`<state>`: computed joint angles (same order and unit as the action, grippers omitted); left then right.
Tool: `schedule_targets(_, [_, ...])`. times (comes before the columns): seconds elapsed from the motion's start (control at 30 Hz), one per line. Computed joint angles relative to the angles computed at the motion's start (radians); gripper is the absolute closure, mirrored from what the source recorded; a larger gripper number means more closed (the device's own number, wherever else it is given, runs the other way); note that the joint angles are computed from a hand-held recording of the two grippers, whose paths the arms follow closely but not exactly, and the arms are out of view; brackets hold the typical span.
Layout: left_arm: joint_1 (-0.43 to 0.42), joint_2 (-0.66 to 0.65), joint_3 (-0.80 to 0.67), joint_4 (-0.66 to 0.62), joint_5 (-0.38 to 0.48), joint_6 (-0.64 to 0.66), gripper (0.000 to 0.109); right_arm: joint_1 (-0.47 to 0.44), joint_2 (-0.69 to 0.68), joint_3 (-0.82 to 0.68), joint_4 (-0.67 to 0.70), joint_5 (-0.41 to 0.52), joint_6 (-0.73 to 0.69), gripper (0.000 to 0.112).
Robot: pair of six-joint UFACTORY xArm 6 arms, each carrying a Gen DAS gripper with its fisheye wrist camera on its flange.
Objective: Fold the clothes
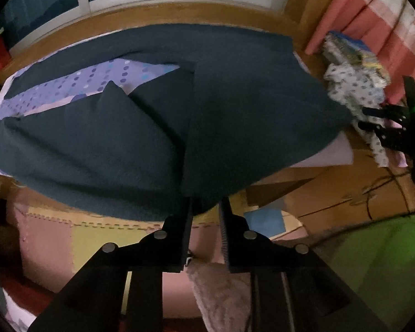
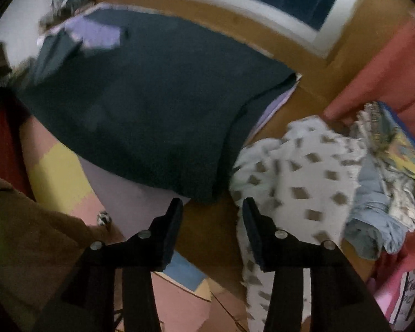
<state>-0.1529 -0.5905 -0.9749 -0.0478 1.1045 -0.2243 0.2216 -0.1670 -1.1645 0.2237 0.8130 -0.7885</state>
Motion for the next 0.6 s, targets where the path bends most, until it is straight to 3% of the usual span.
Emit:
schedule_targets(0.17, [0.024,-0.037,0.004,-0.068,-0.100,0.039,0.088,-0.028,0.063,-0.137,0.252,0.044,-0.022,0.060])
schedule_targets(0.3, [0.050,0.027,-0.029,-0.062,-0.196,0.020,0.088,-0.039,0.308,-0.403,0.376,0.148,0.071,0.060])
schedule_targets(0.47, [0.077,0.162,-0.080,-0.074,-0.291,0.005,0.088,-0.028,0.640,-0.792,0.305,0.319,0.311,0.060])
schedule_targets(0.6, [0.090,0.262,-0.124,-0.061,-0.297,-0.005,0.088,0.001,0.756,-0.936,0.159,0.319,0.345,0.060])
